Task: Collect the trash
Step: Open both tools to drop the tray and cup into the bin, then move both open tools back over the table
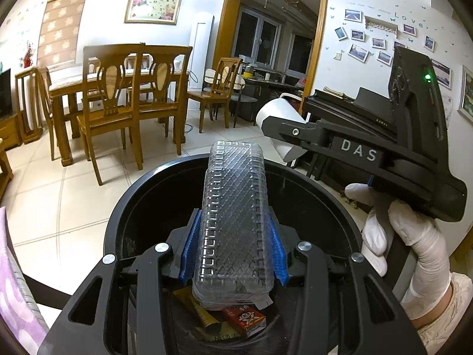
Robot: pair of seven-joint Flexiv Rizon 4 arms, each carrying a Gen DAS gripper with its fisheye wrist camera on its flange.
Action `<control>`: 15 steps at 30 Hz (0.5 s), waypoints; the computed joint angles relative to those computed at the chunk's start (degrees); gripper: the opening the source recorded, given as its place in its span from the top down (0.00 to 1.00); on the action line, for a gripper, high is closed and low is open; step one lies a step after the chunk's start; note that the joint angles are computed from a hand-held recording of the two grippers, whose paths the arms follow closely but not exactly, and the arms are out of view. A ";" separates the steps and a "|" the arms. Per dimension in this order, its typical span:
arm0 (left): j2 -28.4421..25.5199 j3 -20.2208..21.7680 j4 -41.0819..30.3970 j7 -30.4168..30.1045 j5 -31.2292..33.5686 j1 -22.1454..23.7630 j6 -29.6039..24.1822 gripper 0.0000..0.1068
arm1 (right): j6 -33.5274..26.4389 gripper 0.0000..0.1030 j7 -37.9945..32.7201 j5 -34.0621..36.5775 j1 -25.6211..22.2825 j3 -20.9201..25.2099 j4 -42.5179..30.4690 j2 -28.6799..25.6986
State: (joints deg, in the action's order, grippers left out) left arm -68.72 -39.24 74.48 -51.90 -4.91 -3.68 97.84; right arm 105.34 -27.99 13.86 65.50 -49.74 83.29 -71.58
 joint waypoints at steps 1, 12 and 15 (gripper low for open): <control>0.02 0.04 -0.08 -0.01 -0.04 -0.04 -0.14 0.59 | 0.03 0.61 -0.05 -0.05 -0.04 0.04 -0.01 0.02; 0.18 0.68 -0.24 -0.56 0.32 -0.69 1.32 0.38 | -0.02 0.39 1.30 1.19 1.38 -1.72 0.90 -0.82; 0.46 1.93 -0.41 -1.31 0.80 -1.43 2.18 0.27 | 0.15 0.26 1.83 1.54 1.69 -2.19 1.19 -0.83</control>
State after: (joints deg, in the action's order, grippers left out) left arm -68.26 -37.31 74.08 -53.20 -4.11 -5.10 100.02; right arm 105.48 -26.15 15.41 67.19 -51.93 84.47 -72.41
